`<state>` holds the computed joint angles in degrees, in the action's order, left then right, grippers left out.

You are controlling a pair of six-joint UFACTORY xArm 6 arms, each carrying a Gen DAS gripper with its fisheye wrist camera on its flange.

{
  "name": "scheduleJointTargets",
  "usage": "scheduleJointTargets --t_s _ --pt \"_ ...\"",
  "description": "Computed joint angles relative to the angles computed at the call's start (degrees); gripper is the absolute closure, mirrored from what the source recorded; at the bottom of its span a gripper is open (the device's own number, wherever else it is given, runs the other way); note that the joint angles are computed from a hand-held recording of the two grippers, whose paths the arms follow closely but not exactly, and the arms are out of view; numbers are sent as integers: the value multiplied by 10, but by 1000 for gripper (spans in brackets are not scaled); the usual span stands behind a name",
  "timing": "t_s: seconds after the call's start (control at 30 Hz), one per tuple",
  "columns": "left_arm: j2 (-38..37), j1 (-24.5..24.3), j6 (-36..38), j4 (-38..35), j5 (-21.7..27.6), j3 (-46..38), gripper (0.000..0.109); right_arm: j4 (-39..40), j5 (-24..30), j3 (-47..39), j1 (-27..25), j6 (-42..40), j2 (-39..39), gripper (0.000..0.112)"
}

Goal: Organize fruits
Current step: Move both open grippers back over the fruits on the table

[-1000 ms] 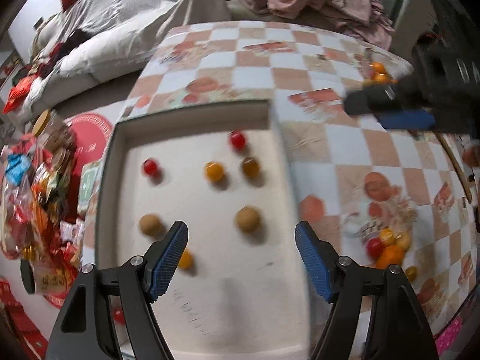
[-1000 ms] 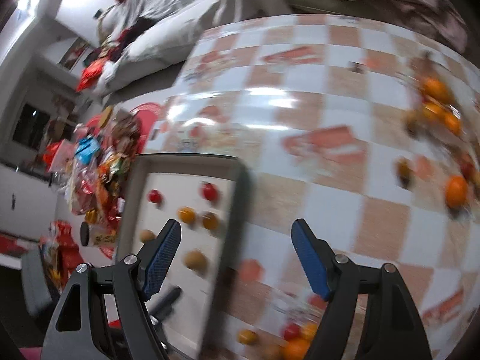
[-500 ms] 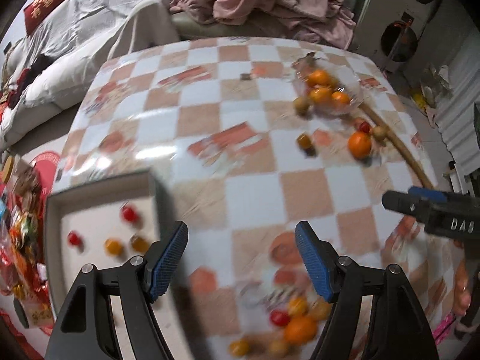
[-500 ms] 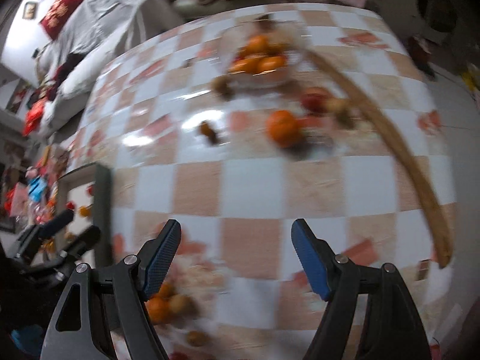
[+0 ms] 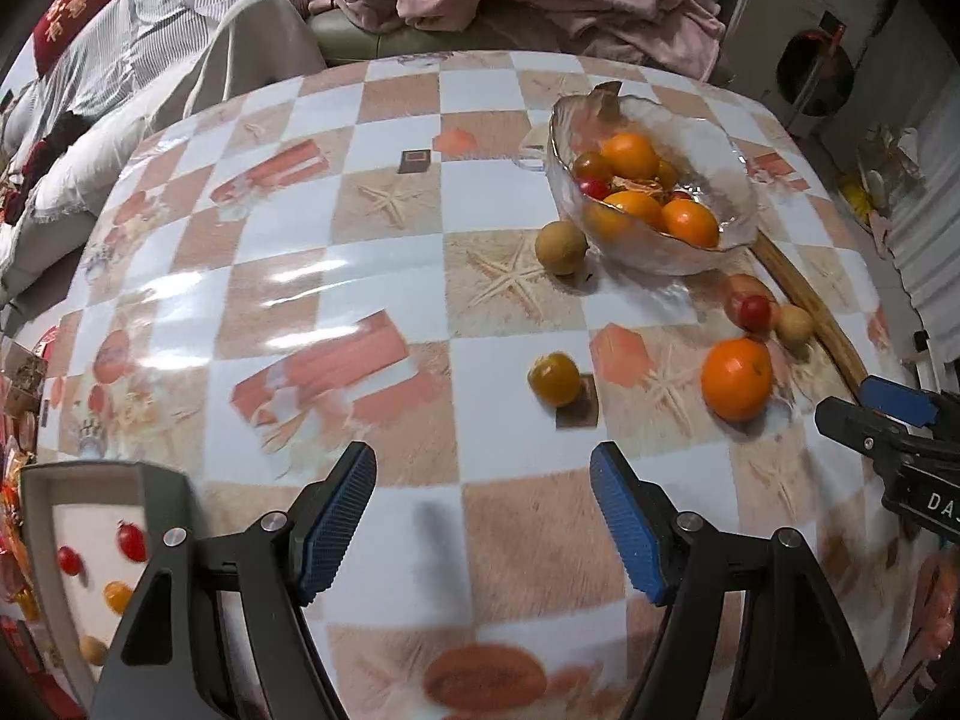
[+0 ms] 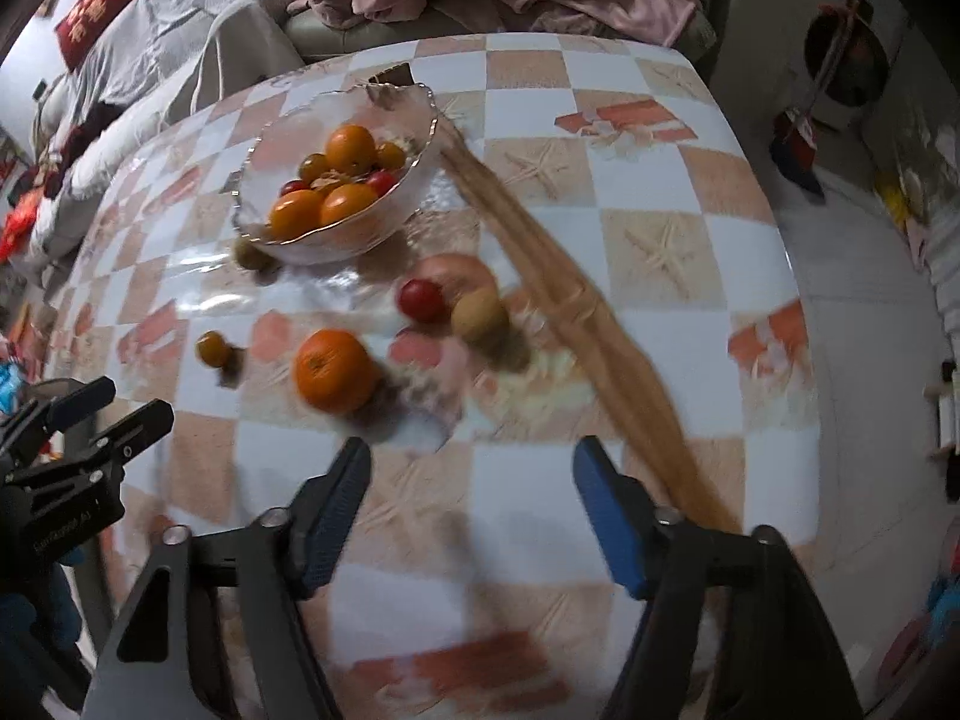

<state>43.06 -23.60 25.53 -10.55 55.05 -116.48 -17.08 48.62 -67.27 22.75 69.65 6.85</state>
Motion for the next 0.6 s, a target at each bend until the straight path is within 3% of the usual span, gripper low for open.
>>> scheduleJointTargets --t_s 0.43,0.53,0.6 --pt "92 -24 -36 23 29 -126 35 1 -45 -17 -32 -89 45 66" --pt "110 -26 -41 32 44 -154 51 1 -52 -23 -36 -90 54 67" --pt "114 -26 -46 30 43 -159 51 -3 -54 -31 -38 -90 62 68"
